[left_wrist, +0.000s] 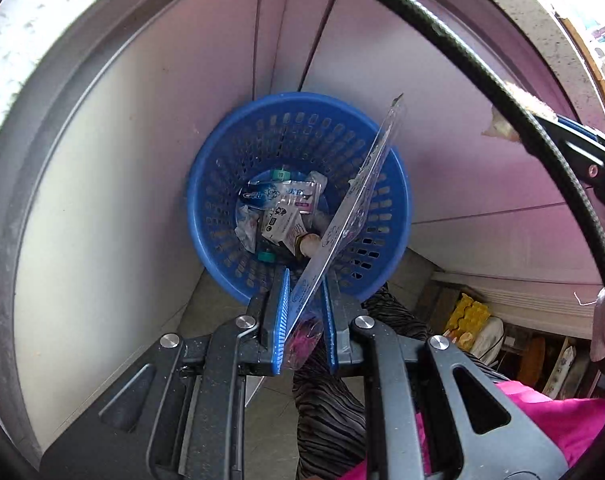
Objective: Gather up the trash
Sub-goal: 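Open both tools to drop the stick and cap into the basket, then raise both tools back over the cloth toward the orange peel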
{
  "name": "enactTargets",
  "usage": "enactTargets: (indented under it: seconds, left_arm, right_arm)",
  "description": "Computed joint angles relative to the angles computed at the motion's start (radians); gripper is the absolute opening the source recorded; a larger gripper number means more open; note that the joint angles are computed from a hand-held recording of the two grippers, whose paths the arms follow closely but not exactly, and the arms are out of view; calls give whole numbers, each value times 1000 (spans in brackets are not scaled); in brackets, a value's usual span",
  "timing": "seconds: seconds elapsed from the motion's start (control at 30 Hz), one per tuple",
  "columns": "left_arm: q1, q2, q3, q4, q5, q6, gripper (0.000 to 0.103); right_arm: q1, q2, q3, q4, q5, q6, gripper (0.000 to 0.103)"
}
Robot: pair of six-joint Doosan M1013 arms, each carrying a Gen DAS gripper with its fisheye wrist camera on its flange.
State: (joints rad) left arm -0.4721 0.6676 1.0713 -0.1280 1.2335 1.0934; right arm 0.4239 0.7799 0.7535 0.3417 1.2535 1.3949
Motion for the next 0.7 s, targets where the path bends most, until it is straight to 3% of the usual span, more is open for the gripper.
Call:
enactTargets:
  seconds: [0.33, 0.4, 0.47, 0.7]
  left_arm:
    - [0, 17, -33, 6, 27, -11, 14]
    - [0, 20, -39, 10, 33, -11, 23]
    - [-2, 20, -34, 26, 25, -20, 48]
    - [1, 10, -32, 38, 13, -36, 49]
  right_arm:
    - [12, 38, -44, -7, 51, -6, 39]
    - [13, 42, -50, 1, 54, -10, 39]
    - [14, 53, -72, 2, 66, -6, 39]
    - [12, 62, -96, 16, 75, 0, 40]
